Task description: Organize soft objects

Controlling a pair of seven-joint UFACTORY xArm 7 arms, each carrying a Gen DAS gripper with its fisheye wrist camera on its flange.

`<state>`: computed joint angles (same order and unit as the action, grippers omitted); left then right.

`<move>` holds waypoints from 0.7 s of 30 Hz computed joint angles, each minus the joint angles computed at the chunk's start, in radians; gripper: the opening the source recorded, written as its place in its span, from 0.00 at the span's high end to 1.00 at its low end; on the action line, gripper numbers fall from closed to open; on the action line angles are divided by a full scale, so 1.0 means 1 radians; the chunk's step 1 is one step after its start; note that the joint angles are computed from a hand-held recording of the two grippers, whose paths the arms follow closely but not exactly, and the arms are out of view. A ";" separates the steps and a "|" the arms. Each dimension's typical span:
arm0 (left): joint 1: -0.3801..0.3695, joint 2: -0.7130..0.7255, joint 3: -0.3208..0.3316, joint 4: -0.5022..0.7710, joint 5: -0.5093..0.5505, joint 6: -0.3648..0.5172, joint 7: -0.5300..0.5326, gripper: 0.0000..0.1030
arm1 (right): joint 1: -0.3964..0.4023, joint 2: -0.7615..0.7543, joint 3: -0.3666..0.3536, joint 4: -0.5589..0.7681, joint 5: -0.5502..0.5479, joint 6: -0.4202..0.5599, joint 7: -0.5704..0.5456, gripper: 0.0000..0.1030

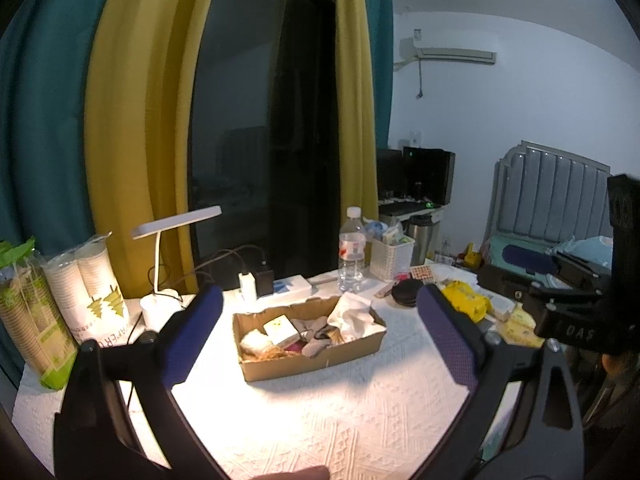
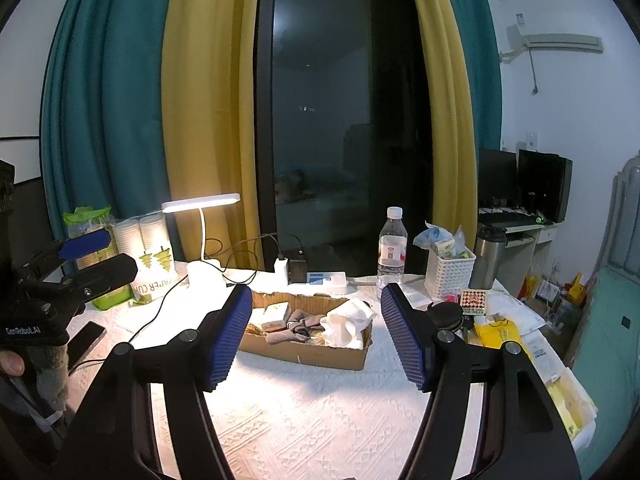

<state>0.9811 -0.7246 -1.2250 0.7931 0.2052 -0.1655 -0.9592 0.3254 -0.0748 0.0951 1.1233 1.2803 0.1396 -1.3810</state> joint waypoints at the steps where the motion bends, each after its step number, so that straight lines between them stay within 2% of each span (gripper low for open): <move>1: 0.000 0.001 -0.001 0.000 0.000 0.000 0.000 0.04 | 0.000 0.000 0.000 0.000 0.000 0.001 0.000 0.32; 21: -0.001 0.017 -0.007 0.001 -0.006 -0.010 0.007 0.04 | 0.000 -0.001 -0.001 -0.004 -0.010 0.000 0.013 0.32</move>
